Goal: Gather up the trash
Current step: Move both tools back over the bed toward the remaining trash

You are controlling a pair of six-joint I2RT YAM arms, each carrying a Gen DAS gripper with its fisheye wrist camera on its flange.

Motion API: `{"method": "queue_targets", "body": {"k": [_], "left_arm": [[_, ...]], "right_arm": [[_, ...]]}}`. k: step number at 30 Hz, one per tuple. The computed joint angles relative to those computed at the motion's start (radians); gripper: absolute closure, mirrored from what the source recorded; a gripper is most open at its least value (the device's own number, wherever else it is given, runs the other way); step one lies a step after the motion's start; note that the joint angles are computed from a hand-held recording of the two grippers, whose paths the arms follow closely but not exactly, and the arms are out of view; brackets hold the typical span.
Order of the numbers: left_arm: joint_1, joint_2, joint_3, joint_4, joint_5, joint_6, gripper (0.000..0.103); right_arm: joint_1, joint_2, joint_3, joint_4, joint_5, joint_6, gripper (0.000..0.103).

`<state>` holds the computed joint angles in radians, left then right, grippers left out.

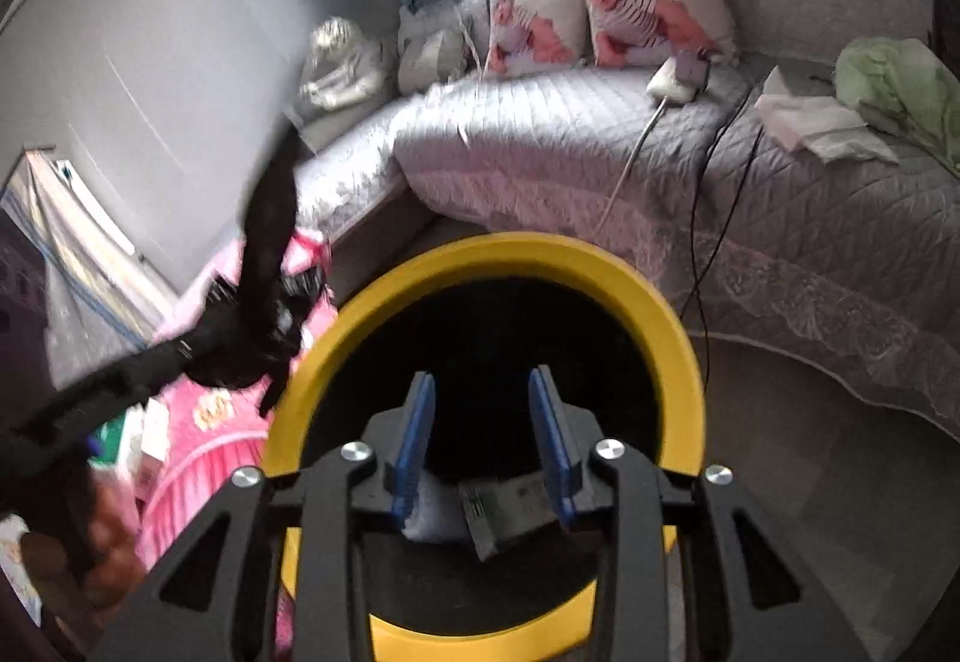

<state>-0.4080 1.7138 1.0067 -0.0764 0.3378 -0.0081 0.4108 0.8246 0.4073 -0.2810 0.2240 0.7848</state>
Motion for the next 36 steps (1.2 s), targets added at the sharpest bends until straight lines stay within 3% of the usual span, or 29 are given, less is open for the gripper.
{"method": "queue_targets", "body": {"k": [3, 6, 9, 10, 12, 15, 18, 21, 24, 26, 28, 31, 36], "left_arm": [[0.006, -0.045, -0.063, 0.062, -0.022, -0.025, 0.030], [0.024, -0.077, -0.101, 0.097, -0.019, -0.043, 0.027], [0.052, -0.151, -0.183, 0.208, -0.039, -0.118, 0.017], [0.068, -0.188, -0.223, 0.254, -0.033, -0.149, 0.012], [0.112, -0.280, -0.293, 0.328, -0.030, -0.222, 0.010], [0.200, -0.435, -0.356, 0.361, 0.008, -0.310, 0.009], [0.307, -0.596, -0.394, 0.353, 0.049, -0.369, 0.008], [0.426, -0.722, -0.365, 0.257, 0.093, -0.374, 0.008], [0.620, -0.803, -0.338, 0.177, 0.218, -0.372, 0.008], [0.825, -0.830, -0.343, 0.183, 0.366, -0.370, 0.008], [0.990, -0.816, -0.337, 0.192, 0.449, -0.350, 0.008], [1.216, -0.742, -0.299, 0.156, 0.527, -0.259, 0.008], [1.470, -0.592, -0.259, 0.013, 0.602, 0.009, 0.008]], "right_arm": [[0.014, -0.110, -0.005, -0.071, 0.067, 0.019, 0.057], [0.062, -0.259, -0.010, -0.172, 0.172, 0.053, 0.051], [0.122, -0.370, -0.006, -0.238, 0.283, 0.072, 0.035], [0.146, -0.383, -0.001, -0.246, 0.316, 0.071, 0.029], [0.203, -0.406, 0.008, -0.260, 0.384, 0.064, 0.025], [0.282, -0.391, 0.024, -0.231, 0.434, 0.029, 0.012], [0.341, -0.327, 0.020, -0.107, 0.390, -0.030, 0.008], [0.382, -0.185, 0.044, 0.034, 0.321, -0.086, 0.008], [0.388, -0.029, 0.067, 0.196, 0.158, -0.140, 0.008], [0.395, 0.087, 0.105, 0.275, 0.050, -0.148, 0.008], [0.413, 0.208, 0.154, 0.334, -0.037, -0.151, 0.008], [0.457, 0.366, 0.234, 0.394, -0.103, -0.163, 0.008], [0.493, 0.606, 0.385, 0.455, -0.197, -0.185, 0.008]]}}
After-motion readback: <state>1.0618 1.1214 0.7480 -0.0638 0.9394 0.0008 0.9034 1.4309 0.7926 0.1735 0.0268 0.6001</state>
